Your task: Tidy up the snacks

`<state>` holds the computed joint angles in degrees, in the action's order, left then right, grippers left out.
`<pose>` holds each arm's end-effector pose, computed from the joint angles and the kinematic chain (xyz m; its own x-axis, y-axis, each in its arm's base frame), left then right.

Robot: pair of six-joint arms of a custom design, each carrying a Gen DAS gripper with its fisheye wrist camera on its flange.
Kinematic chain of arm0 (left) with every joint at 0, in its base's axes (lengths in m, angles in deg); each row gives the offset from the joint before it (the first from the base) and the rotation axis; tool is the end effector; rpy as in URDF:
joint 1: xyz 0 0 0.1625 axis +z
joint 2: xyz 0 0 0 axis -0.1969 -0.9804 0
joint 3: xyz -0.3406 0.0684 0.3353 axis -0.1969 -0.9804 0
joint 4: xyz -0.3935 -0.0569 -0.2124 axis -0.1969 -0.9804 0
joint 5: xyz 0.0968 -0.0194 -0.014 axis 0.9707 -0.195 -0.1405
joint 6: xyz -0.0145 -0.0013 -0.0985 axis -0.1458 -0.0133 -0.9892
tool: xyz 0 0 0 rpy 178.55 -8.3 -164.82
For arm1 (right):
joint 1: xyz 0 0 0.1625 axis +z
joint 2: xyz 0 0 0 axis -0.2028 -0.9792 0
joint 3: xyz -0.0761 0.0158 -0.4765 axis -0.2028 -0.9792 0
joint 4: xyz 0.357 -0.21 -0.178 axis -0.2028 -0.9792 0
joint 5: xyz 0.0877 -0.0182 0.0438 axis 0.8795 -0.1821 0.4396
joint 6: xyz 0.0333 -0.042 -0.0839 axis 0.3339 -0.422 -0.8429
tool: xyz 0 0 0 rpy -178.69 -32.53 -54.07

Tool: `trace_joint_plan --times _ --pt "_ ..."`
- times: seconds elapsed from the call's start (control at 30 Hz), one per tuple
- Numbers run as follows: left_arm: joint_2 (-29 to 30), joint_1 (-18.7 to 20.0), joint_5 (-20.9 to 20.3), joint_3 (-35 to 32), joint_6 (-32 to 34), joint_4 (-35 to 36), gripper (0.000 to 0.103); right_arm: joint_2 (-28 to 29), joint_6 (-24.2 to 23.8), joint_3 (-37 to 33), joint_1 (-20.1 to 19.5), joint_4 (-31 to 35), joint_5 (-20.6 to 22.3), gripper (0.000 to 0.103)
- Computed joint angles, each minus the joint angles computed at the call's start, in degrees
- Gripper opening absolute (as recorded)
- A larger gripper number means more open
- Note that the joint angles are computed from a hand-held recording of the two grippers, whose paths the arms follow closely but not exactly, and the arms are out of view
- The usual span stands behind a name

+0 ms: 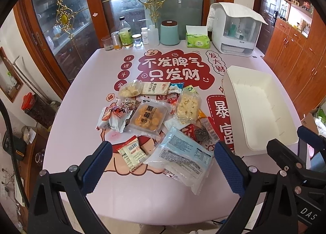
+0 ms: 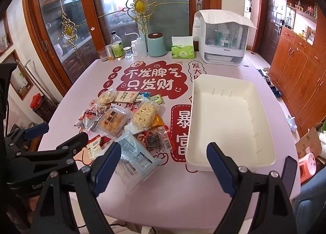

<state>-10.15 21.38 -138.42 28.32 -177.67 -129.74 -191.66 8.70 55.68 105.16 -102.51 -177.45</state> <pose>-0.5122 -0.2897 0.1103 -0.6100 -0.4271 -0.6675 0.1733 0.7500 -0.6383 0.1251 -0.3614 0.4423 -0.6555 -0.5104 0.5567 -0.7046 0.6787 -0.2074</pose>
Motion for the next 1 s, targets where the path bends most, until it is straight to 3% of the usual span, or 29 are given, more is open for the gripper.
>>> trace_joint_plan --times 0.3,0.6,0.93,1.0 --pt "-1.2 -0.1 1.1 1.3 0.7 -0.9 0.099 -0.5 0.1 0.5 0.2 -0.3 0.2 0.087" --pt "-4.5 -0.3 3.3 3.0 3.1 -0.1 0.1 0.8 3.9 1.4 4.6 -4.3 -2.7 0.087" --pt "-14.2 -0.4 2.4 9.1 1.4 2.2 0.1 5.2 12.8 1.5 10.3 -4.6 -5.5 0.086" --pt "-16.5 -0.2 2.0 10.3 -0.1 5.5 0.1 6.1 13.6 1.6 10.8 -5.5 -6.3 0.086"
